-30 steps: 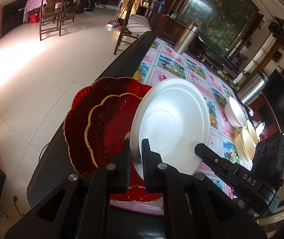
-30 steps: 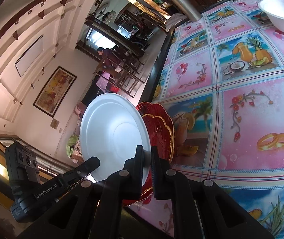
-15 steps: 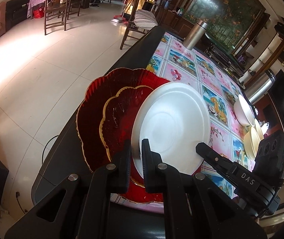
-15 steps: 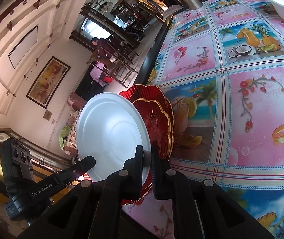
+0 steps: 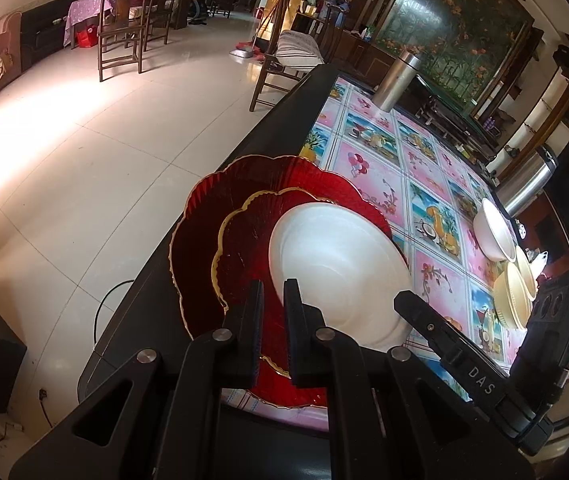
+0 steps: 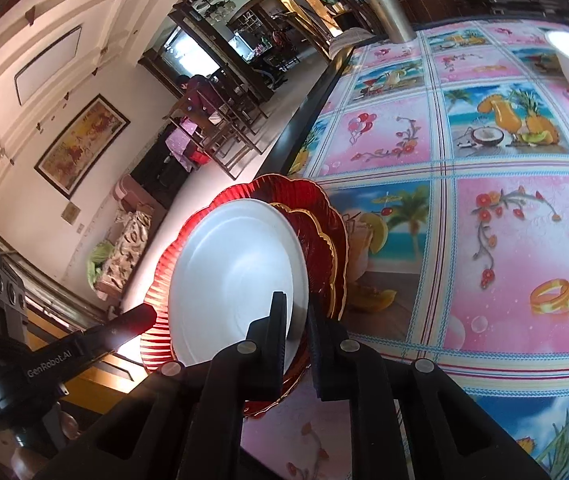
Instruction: Organize plates and bowls
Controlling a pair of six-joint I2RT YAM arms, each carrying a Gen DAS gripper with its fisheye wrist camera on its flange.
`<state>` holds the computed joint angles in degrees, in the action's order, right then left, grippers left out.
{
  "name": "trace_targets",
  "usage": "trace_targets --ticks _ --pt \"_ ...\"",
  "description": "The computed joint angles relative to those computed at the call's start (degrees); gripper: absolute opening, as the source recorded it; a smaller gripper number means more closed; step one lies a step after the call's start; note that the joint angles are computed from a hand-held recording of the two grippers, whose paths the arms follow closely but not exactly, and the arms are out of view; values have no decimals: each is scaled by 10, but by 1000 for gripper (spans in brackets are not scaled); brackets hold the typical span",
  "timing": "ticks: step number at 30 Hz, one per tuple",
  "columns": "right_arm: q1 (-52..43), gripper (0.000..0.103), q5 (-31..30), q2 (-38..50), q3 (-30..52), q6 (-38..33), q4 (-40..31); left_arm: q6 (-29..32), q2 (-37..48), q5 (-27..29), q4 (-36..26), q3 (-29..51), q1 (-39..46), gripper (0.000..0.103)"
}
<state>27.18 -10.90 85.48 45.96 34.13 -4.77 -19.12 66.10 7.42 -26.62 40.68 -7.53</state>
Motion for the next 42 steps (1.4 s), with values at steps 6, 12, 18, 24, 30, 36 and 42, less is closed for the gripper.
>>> trace_targets --ticks 6,12,18,24,30,36,42 --pt "-16 47 46 -102 -66 -19 38 -20 -2 -31 -10 14 -59 8" --pt "-117 52 4 -196 -116 -32 8 -55 40 -102 -16 50 -191 13" --pt "-292 57 -93 -272 -145 -93 -49 -87 120 -166 -17 110 -328 61" --pt "-513 61 -210 -316 -154 -184 -110 -98 245 -149 -26 203 -414 61" --pt "-737 62 -320 -257 -115 -286 -156 -102 358 -111 -46 315 -452 61" --pt "-835 62 -357 -140 -15 -334 -196 -74 481 -99 -111 522 -445 61" --pt "-824 62 -364 25 158 -325 -287 -78 648 -45 -214 784 -422 61"
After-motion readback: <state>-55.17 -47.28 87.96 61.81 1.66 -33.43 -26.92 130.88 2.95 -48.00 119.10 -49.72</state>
